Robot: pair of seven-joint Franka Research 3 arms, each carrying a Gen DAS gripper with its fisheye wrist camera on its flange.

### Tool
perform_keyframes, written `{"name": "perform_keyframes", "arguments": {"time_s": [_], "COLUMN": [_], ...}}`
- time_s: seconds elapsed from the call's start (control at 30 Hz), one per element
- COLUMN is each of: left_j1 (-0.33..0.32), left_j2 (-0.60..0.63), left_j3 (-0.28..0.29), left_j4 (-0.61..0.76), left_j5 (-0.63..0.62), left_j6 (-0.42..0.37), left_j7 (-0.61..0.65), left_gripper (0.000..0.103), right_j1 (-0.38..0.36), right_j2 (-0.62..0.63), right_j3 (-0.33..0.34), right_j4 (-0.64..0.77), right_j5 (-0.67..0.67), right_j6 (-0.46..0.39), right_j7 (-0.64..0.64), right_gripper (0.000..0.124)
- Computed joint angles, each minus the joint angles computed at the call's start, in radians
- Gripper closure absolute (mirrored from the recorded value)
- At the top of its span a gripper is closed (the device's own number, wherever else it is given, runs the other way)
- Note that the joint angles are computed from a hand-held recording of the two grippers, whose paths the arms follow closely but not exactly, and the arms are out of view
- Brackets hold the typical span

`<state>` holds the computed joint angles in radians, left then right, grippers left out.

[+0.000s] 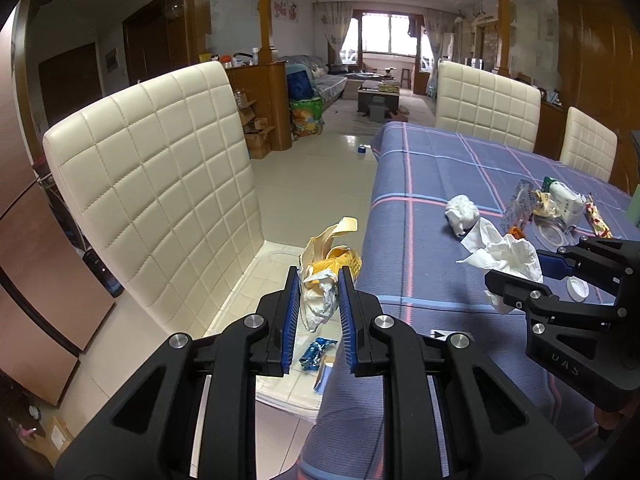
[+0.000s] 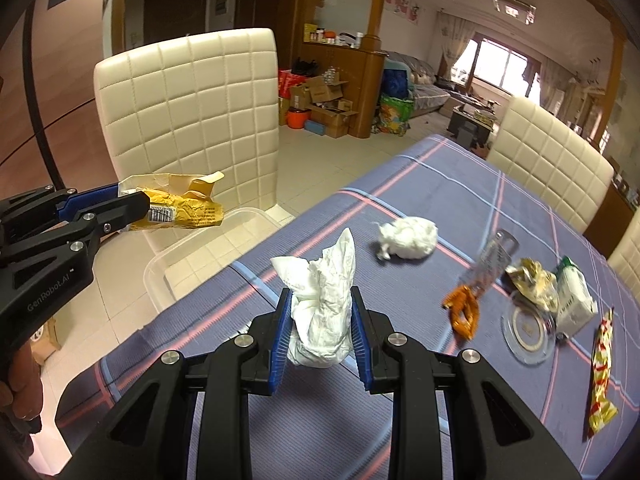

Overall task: Collect trash
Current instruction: 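Carry the yellow bag and tissue over the clear bin and open both grippers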

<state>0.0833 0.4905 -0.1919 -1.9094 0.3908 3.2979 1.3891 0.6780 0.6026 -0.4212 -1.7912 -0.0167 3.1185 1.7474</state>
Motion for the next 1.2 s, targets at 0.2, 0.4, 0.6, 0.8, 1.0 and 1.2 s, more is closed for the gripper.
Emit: {"name": "perform_keyframes", "arguments": {"time_s": [0.2,0.4,0.6,0.8,1.0,1.2], "left_j1": [-0.038,-0.099,-0.145,-0.171,-0.154,-0.165], "left_j2": [0.003,0.007,0.018,0.04,0.071,0.106], "left_j3": [0.057,0.138,0.197,0.234,0.217,0.226], "left_j4": [0.002,0.006,0.021,0.051,0.1,0.162], "left_j5": [-0.011,-0.026,-0.042,-0.05,-0.042,-0.041], "left_j6": [0.006,0.017,0.009,0.0,-0.043,-0.11], "left_j7": [-0.013,-0.024,-0.031,-0.04,-0.044,-0.073], "left_gripper": [0.083,0.083,0.083,0.083,0.082,0.047], "right_j1": [-0.02,-0.039,-0.093,-0.112,-0.144,-0.162], "right_j2": [0.029,0.059,0.102,0.143,0.188,0.216], "right_j3": [0.03,0.059,0.125,0.151,0.185,0.194], "right_j4": [0.058,0.117,0.217,0.299,0.379,0.421], "right_j5": [-0.012,-0.031,-0.032,-0.049,-0.048,-0.055], "right_j6": [-0.026,-0.041,-0.081,-0.104,-0.145,-0.175], "right_j7": [-0.017,-0.027,-0.056,-0.07,-0.08,-0.075], "right_gripper": [0.097,0.097,0.097,0.097,0.097,0.097]}}
